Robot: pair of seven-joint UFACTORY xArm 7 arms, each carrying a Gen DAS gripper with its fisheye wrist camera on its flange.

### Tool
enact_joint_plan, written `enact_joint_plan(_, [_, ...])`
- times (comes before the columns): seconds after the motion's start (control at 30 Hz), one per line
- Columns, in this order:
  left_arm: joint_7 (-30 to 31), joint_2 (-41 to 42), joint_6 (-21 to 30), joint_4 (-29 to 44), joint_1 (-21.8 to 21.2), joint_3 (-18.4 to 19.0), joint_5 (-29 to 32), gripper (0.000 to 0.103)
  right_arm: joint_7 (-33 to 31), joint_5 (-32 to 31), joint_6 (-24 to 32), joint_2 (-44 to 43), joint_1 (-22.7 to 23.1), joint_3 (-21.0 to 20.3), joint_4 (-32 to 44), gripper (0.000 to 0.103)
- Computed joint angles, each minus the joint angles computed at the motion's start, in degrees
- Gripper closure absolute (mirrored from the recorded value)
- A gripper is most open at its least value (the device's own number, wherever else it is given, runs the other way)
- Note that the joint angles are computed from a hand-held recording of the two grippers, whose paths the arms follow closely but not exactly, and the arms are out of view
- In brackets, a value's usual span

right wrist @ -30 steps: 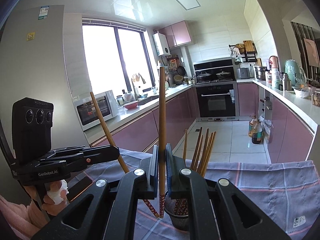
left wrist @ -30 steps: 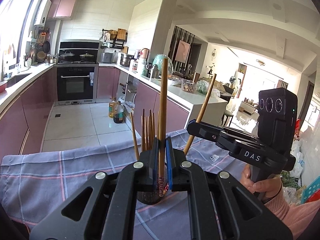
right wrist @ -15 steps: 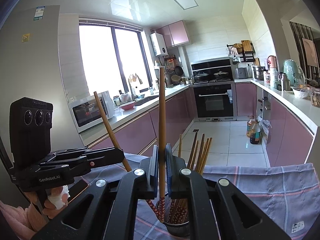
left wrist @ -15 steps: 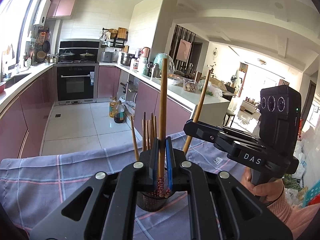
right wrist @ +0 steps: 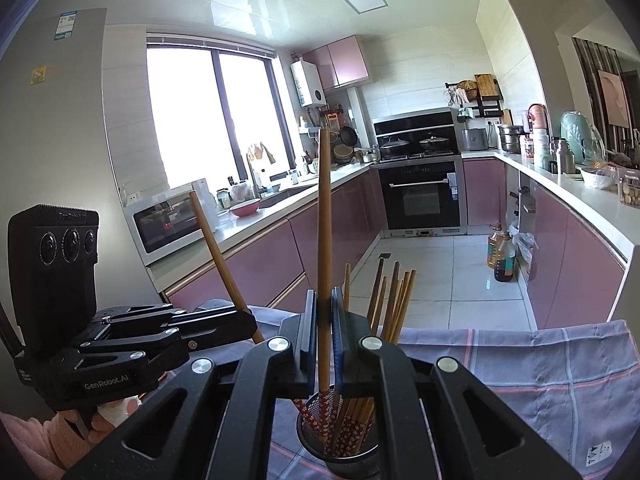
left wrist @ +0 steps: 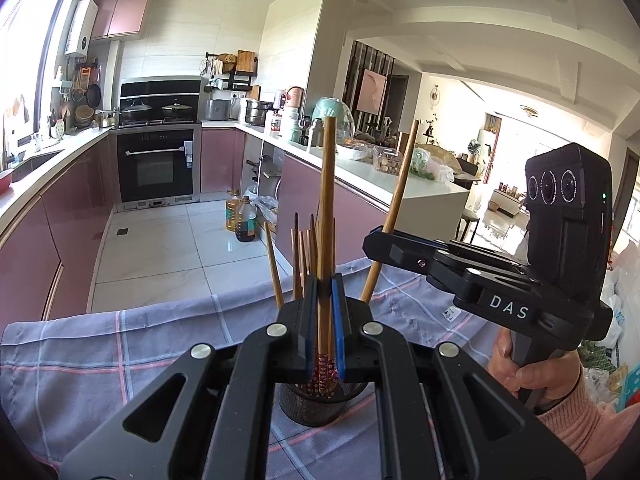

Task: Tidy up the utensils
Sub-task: 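Lower the left tool's chopstick into the cup while the right tool lowers its own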

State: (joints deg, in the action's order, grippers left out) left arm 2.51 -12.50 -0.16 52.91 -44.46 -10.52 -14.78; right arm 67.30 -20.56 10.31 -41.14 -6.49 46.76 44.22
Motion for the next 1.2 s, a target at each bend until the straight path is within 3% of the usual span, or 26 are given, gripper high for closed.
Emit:
enact_joint_plan(0.53, [2.4,0.3,5.1,2.2,1.4,-0.2,-1.8,0.095,1.0,-0.7,0.2,2.5,0.3,-0.1,-0.7,0.097])
enact_joint_plan(1.2, [0.8,3.0,8.1,5.5,5.8,-3.9,0.0,0.095,2.8,-2.8,1.5,5.2,1.8,-0.5,-0.6,0.097])
